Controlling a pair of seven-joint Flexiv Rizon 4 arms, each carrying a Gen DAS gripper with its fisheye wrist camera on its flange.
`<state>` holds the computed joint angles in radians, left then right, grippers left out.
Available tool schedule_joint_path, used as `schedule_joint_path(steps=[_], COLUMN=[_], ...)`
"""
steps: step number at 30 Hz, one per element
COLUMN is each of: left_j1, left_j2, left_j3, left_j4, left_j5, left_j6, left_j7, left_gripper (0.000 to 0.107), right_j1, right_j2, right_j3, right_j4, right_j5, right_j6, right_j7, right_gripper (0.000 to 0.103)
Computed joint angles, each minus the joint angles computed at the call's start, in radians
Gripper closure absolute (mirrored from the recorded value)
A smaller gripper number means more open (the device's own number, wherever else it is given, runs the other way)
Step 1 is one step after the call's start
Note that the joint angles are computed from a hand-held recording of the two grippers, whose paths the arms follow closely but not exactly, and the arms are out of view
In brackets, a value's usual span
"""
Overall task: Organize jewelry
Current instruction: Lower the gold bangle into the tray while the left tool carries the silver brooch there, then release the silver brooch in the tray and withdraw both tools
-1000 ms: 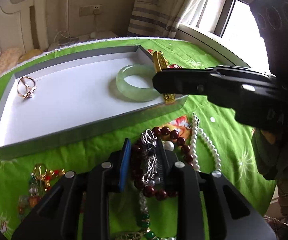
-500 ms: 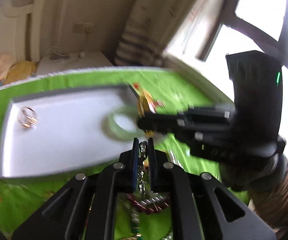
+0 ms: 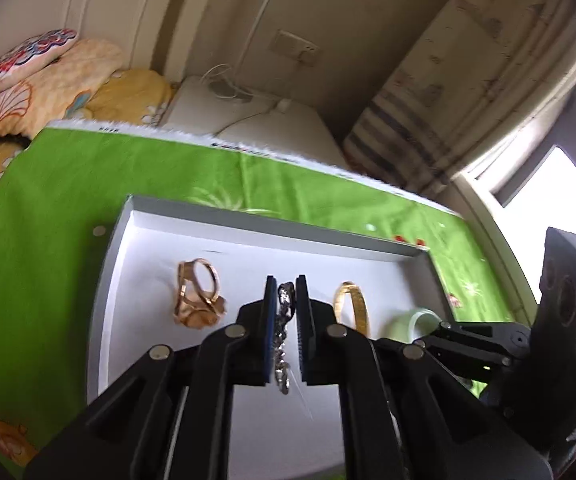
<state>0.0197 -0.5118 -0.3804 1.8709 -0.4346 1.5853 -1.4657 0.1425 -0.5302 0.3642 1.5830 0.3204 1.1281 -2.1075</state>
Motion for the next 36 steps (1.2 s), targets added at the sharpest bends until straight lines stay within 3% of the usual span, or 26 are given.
schedule_joint_path(steps=[2, 5, 7, 9, 10, 12, 15, 18, 21, 22, 24, 26, 27, 30, 33, 36], left_j1=[0.05, 0.256, 0.376, 0.392, 0.358, 0.227, 0.018, -0.192, -0.401, -0.445, -0.481, -0.537, -0.547, -0.536, -0.562, -0.576], left_j2=[0.012, 0.033, 0.081, 0.161, 0.214, 0.272, 0.299, 0.279, 0.273, 0.268, 0.262, 0.242, 0.24, 0.256, 0.26, 0.267], left_j3=[-0.055, -0.294, -0.405, -0.432, -0.426, -0.361, -0.35, -0.255, -0.073, -0.042, -0.028, -0.014, 0.002, 0.048, 0.077, 0.12], left_j4=[0.025, 0.131, 0.216, 0.325, 0.389, 0.452, 0.505, 0.513, 0.532, 0.536, 0.548, 0.531, 0.538, 0.545, 0.504, 0.516], left_j5=[0.046, 0.206, 0.311, 0.234, 0.105, -0.131, -0.599, -0.811, -0.842, -0.855, -0.859, -0.927, -0.898, -0.833, -0.96, -0.908], left_j6=[0.029, 0.201, 0.305, 0.436, 0.498, 0.577, 0.699, 0.782, 0.75, 0.731, 0.704, 0.762, 0.771, 0.672, 0.592, 0.553], left_j7=[-0.049, -0.124, -0.213, -0.199, -0.132, -0.004, 0.307, 0.418, 0.393, 0.382, 0.373, 0.435, 0.416, 0.377, 0.436, 0.387], left_gripper=[0.065, 0.039, 0.028, 0.012, 0.006, 0.006, 0.006, 0.006, 0.006, 0.006, 0.006, 0.006, 0.006, 0.006, 0.006, 0.006], right_j1=[0.016, 0.012, -0.065, -0.14, -0.188, -0.254, -0.316, -0.354, -0.353, -0.346, -0.337, -0.316, -0.296, -0.222, -0.15, -0.115], right_j2=[-0.015, -0.003, 0.042, 0.095, 0.126, 0.187, 0.278, 0.345, 0.386, 0.395, 0.413, 0.428, 0.434, 0.442, 0.441, 0.447], right_j3=[-0.015, -0.022, 0.043, 0.097, 0.127, 0.155, 0.153, 0.122, 0.078, 0.065, 0.043, 0.025, 0.021, 0.01, -0.012, -0.048], right_j4=[-0.012, -0.006, 0.024, 0.062, 0.083, 0.133, 0.227, 0.311, 0.381, 0.4, 0.426, 0.447, 0.464, 0.508, 0.545, 0.539], right_j5=[-0.018, -0.025, 0.066, 0.18, 0.255, 0.369, 0.482, 0.572, 0.602, 0.609, 0.636, 0.651, 0.646, 0.611, 0.543, 0.557], right_j6=[-0.008, -0.029, -0.001, 0.028, 0.033, 0.034, 0.026, -0.005, -0.022, -0.022, -0.045, -0.056, -0.033, 0.062, 0.113, 0.106], right_j7=[0.018, 0.047, -0.039, -0.143, -0.214, -0.322, -0.441, -0.499, -0.501, -0.501, -0.519, -0.532, -0.54, -0.55, -0.511, -0.507], right_gripper=[0.094, 0.093, 0.09, 0.08, 0.067, 0.046, 0.045, 0.045, 0.045, 0.045, 0.045, 0.045, 0.045, 0.045, 0.045, 0.045])
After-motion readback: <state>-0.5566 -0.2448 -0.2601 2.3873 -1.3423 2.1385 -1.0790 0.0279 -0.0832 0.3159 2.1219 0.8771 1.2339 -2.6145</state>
